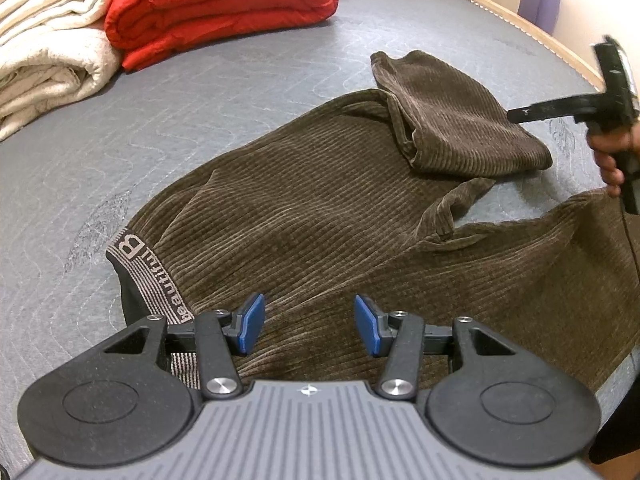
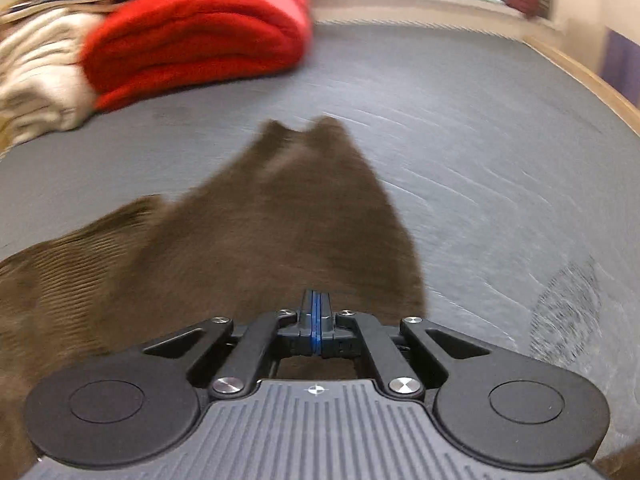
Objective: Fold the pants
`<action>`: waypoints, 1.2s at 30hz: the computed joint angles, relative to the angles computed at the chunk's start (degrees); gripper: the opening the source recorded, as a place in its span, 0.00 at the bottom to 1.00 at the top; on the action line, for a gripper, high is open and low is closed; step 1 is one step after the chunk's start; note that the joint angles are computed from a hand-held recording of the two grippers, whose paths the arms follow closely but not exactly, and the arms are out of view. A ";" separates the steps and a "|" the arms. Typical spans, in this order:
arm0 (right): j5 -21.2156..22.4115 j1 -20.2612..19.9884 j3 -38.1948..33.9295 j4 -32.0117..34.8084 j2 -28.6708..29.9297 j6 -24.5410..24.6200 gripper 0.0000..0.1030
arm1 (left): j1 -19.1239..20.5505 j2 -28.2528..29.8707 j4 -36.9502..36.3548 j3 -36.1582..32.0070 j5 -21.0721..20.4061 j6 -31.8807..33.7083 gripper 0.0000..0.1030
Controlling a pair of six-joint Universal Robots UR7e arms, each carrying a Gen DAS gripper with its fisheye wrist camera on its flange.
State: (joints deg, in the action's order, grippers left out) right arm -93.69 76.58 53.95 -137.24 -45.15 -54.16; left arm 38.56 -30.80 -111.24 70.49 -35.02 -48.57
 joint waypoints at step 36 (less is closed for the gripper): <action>3.77 -2.43 -4.48 7.26 -1.50 -1.48 0.06 | 0.12 2.68 -0.23 -3.29 -0.75 2.36 0.54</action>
State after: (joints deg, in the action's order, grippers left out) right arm -89.92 74.15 49.47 -129.98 -46.65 -55.64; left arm 38.68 -28.11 -111.48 67.19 -35.77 -46.21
